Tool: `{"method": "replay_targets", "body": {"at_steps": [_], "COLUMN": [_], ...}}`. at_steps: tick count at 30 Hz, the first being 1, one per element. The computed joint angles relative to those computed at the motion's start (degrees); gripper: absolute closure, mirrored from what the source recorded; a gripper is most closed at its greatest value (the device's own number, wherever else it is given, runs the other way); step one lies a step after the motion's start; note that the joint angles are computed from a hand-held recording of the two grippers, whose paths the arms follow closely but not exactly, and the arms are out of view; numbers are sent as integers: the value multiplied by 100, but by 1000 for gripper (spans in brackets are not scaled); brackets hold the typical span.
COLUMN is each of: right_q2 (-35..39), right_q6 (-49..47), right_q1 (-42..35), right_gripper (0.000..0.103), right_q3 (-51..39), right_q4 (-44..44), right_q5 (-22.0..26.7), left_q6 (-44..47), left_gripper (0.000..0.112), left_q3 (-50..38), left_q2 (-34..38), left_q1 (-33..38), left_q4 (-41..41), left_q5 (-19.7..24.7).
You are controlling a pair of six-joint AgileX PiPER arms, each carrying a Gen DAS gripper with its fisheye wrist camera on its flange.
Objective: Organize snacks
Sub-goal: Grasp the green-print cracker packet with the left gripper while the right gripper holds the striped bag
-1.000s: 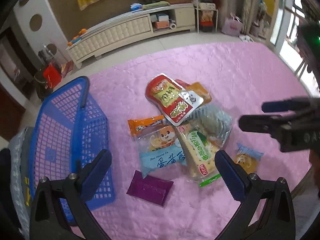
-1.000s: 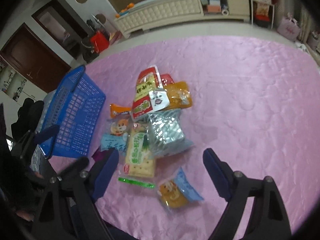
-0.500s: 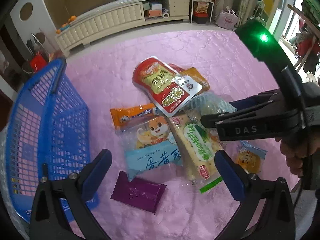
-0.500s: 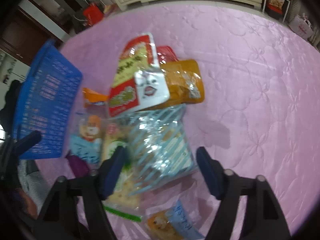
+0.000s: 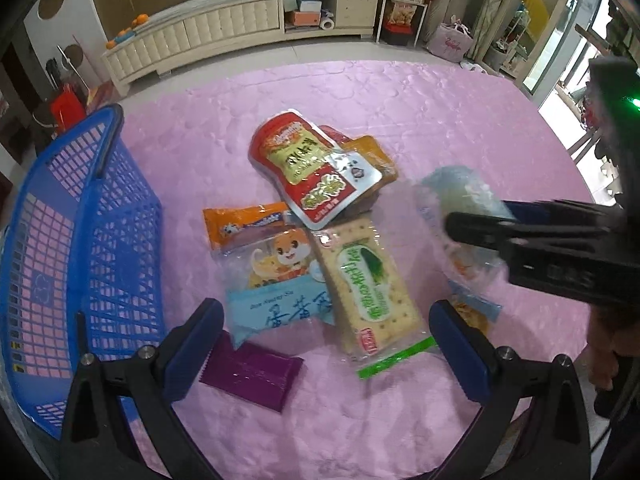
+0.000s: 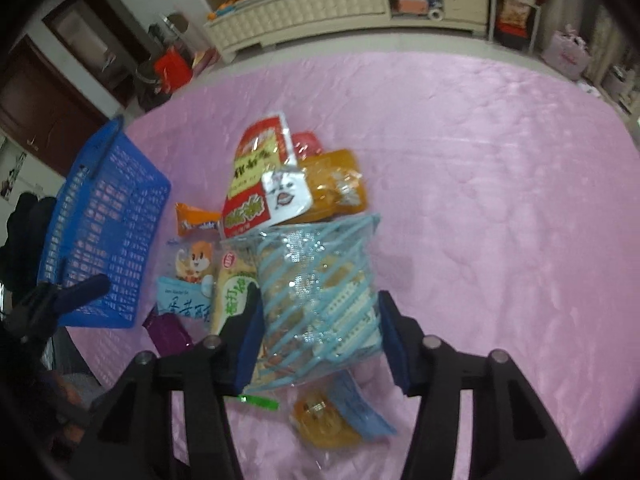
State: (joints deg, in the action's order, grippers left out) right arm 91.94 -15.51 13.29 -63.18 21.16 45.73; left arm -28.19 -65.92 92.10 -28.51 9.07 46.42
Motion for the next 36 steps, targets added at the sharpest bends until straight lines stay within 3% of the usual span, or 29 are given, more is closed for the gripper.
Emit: {"method": "replay_targets", "body": {"at_steps": [4, 10, 21, 23, 27, 28, 31, 34, 36], "right_q2": [-200, -263, -75, -76, -88, -108, -182, -277, -371], "right_q6": [335, 273, -666, -634, -612, -586, -488, -343, -238], "right_q1": [-19, -180, -565, -507, -493, -492, -446, -370, -316], "right_gripper": [45, 45, 45, 45, 44, 44, 44, 44, 44], "right_q3": [153, 530, 809, 839, 857, 868, 897, 931, 961], "right_q4": [-209, -205, 514, 453, 457, 447, 370, 273, 203], "right_q5": [29, -304, -470, -522, -522, -515, -505, -470, -453], "left_q6": [-89, -165, -936, -1122, -1255, -1139, -797, -782, -600], "left_gripper": [10, 10, 10, 11, 43, 54, 70, 99, 109], "left_q3": [-366, -1007, -1526, -1662, -1993, -1974, -2028, -1812, -1540], "left_q2": [398, 1177, 1945, 2045, 2244, 2200, 2135, 1962, 1757], "left_q1": [-74, -78, -177, -305, -576, -580, -517, -482, -363], "left_q4": [-125, -452, -432, -95, 400, 349, 23, 67, -95], "left_q5": [198, 550, 867, 960, 1267, 1197, 1209, 1090, 932]}}
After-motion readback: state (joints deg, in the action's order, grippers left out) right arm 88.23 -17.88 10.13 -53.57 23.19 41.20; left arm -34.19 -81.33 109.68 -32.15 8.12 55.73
